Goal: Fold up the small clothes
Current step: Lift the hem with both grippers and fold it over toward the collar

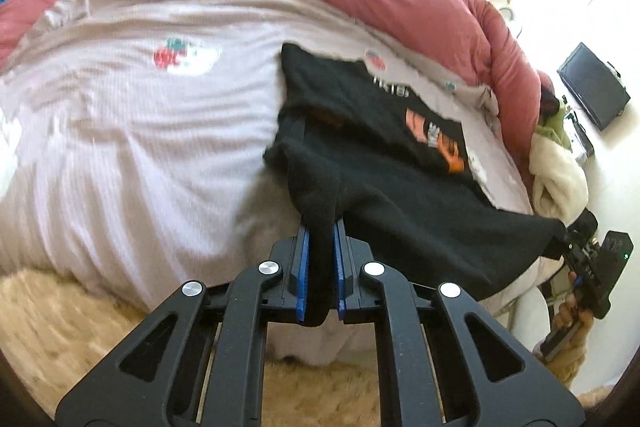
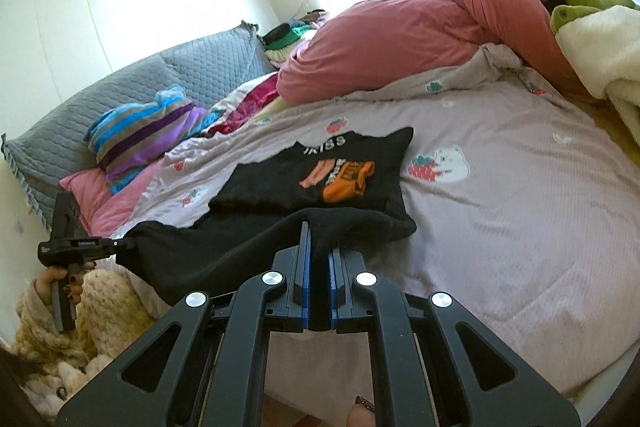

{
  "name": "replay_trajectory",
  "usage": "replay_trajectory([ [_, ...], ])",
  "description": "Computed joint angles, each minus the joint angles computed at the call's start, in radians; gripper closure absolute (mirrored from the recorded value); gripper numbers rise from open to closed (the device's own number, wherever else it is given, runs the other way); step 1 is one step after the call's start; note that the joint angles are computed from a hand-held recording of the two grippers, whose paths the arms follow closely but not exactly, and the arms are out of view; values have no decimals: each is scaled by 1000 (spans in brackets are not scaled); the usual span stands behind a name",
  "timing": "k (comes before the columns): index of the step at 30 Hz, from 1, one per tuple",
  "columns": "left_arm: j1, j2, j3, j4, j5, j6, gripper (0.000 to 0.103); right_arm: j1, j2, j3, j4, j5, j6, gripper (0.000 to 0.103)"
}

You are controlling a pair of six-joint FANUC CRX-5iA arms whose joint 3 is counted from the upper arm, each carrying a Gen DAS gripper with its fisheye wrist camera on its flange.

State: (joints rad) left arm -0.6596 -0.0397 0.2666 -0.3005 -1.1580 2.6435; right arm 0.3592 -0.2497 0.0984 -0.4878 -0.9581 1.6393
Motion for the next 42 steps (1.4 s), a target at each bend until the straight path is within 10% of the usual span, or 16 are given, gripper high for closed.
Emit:
replay_trajectory([
  [42,143,190,282,-34,-43,-156,99,104,229,156,309,192,-169,97],
])
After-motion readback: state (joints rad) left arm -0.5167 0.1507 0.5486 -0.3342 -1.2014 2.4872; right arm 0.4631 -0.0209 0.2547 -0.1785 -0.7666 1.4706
